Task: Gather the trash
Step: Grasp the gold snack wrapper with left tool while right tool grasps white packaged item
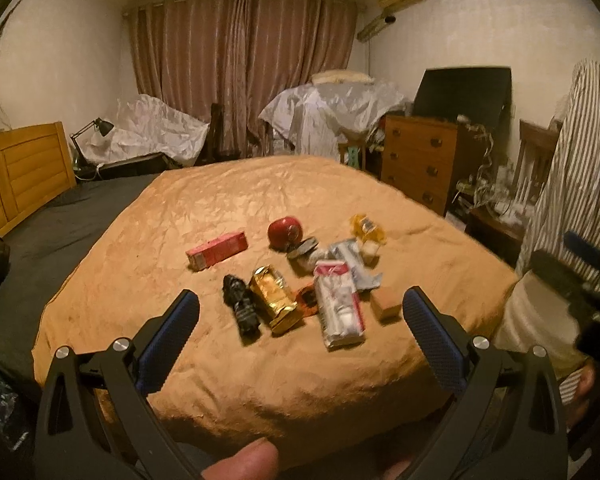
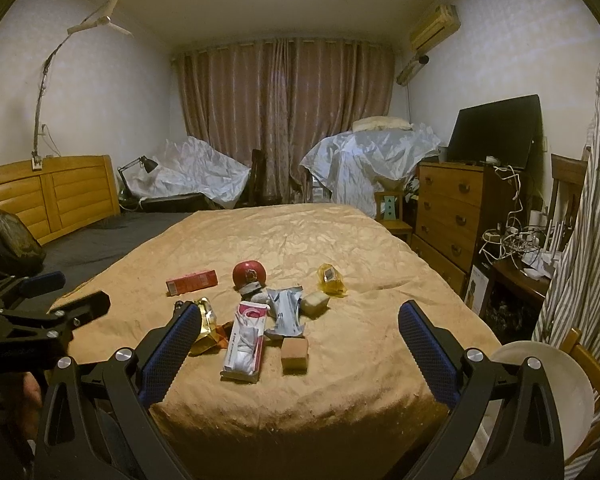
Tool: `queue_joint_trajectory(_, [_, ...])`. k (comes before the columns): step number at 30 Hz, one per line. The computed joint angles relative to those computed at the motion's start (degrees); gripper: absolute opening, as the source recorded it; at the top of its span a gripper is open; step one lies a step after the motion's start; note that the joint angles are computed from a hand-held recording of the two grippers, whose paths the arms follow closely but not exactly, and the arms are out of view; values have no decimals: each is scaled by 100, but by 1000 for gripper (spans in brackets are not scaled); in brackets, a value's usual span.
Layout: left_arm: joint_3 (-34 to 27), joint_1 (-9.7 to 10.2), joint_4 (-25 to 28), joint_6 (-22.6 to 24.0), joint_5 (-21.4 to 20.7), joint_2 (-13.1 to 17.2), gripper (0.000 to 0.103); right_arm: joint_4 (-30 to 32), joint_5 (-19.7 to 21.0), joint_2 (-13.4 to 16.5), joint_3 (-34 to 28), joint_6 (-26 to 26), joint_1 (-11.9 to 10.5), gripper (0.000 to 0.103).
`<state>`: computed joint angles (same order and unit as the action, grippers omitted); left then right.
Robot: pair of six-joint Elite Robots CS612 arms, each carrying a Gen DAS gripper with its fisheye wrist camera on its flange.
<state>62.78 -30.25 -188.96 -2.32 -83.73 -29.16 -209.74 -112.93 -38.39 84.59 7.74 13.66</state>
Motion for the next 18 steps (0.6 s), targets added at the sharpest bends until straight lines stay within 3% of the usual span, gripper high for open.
queue_joint_trajectory(7, [-355, 161, 739, -186, -170, 209, 98, 332, 318, 120, -150, 64, -98, 98])
queue_joint_trajectory(10, [-745, 315, 1470, -281, -330, 415, 98, 796, 699, 234, -306, 226, -203, 98])
queue_joint_trajectory(12, [-1073, 386, 1929, -383, -57, 617, 98, 1184, 984, 325, -461, 356, -267, 98])
queue_joint_trajectory(16, [-1917, 623, 2973, -1161, -431, 1053, 98, 1864, 1624, 599, -911, 511, -368, 98])
queue_joint_trajectory(18, [-2356, 644, 3222, -1067, -401, 1279, 98, 2161, 1928, 788, -1238, 508, -400, 98])
